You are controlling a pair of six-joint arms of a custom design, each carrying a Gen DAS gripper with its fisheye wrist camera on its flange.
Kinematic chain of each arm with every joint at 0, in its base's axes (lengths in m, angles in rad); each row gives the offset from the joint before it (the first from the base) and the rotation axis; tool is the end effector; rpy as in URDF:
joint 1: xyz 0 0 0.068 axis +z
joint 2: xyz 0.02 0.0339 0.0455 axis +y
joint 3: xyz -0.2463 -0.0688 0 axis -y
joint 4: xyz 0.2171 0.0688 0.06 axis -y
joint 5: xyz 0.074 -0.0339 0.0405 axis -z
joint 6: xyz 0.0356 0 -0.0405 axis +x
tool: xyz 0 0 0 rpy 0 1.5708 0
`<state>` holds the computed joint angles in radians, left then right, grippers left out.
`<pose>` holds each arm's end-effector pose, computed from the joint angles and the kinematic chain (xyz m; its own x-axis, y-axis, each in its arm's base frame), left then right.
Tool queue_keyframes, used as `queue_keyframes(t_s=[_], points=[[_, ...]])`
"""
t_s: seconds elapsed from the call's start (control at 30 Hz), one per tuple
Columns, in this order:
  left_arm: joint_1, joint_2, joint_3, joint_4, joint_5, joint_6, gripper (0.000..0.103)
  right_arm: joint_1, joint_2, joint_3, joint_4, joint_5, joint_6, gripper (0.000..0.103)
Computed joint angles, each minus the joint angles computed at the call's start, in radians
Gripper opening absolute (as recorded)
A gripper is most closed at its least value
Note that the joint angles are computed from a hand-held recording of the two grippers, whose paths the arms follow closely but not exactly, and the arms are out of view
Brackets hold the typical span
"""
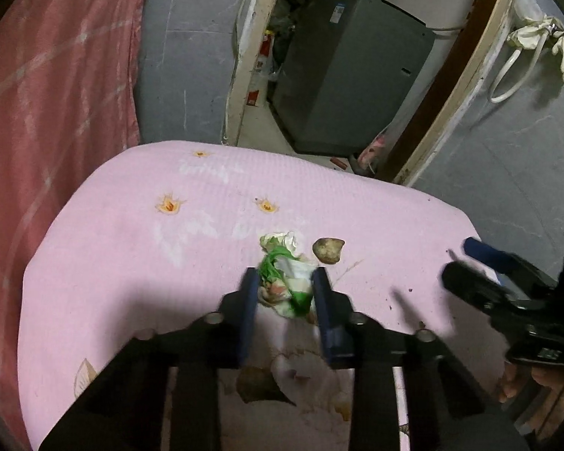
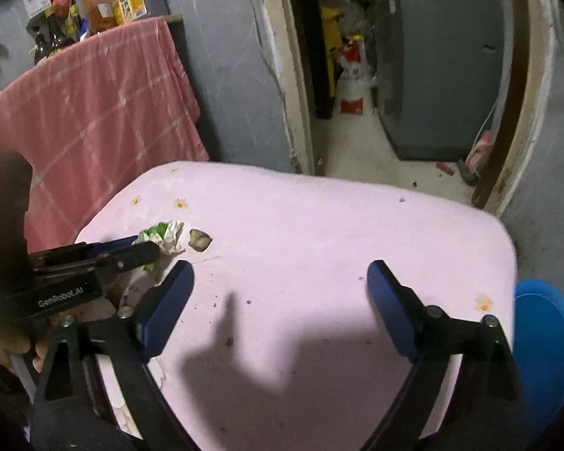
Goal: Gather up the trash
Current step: 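Grasp the green-white wrapper with the left tool while the right tool grasps the brown lump, lift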
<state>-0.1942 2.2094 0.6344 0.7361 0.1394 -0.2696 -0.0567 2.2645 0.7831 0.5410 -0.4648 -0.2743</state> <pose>0.2923 -0.0625 0.0126 -0.7787 -0.1157 -0.6166 0.0776 0.9575 -0.2776 0.3194 -0.0021 0.0065 -0.7186 -0.2017 -0.6655 -0.4236 0.8859 0.1889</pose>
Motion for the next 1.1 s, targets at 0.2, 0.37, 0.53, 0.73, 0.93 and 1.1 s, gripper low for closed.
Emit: queue_keyframes(t_s=[0.2, 0.37, 0.53, 0.73, 0.93, 1.1], points=[[0.019, -0.003, -0.022, 0.029, 0.001, -0.001, 0.017, 0.060, 0.047, 0.100, -0.123, 0.002, -0.022, 0.074], [0.039, -0.012, -0.043, 0.052, 0.013, -0.015, 0.015, 0.102, 0.089, 0.190, -0.214, -0.010, -0.028, 0.054], [0.063, -0.032, -0.070, 0.076, 0.005, -0.039, 0.015, 0.143, 0.113, 0.237, -0.256, -0.010, -0.034, 0.045], [0.074, -0.045, -0.099, 0.088, -0.008, -0.063, 0.015, 0.189, 0.128, 0.255, -0.248, 0.029, -0.036, 0.035], [0.078, -0.076, -0.142, 0.119, -0.001, -0.072, 0.014, 0.248, 0.111, 0.216, -0.199, 0.118, -0.072, 0.020], [0.072, -0.095, -0.181, 0.167, 0.012, -0.067, 0.013, 0.242, 0.057, 0.115, -0.108, 0.118, -0.097, 0.019]])
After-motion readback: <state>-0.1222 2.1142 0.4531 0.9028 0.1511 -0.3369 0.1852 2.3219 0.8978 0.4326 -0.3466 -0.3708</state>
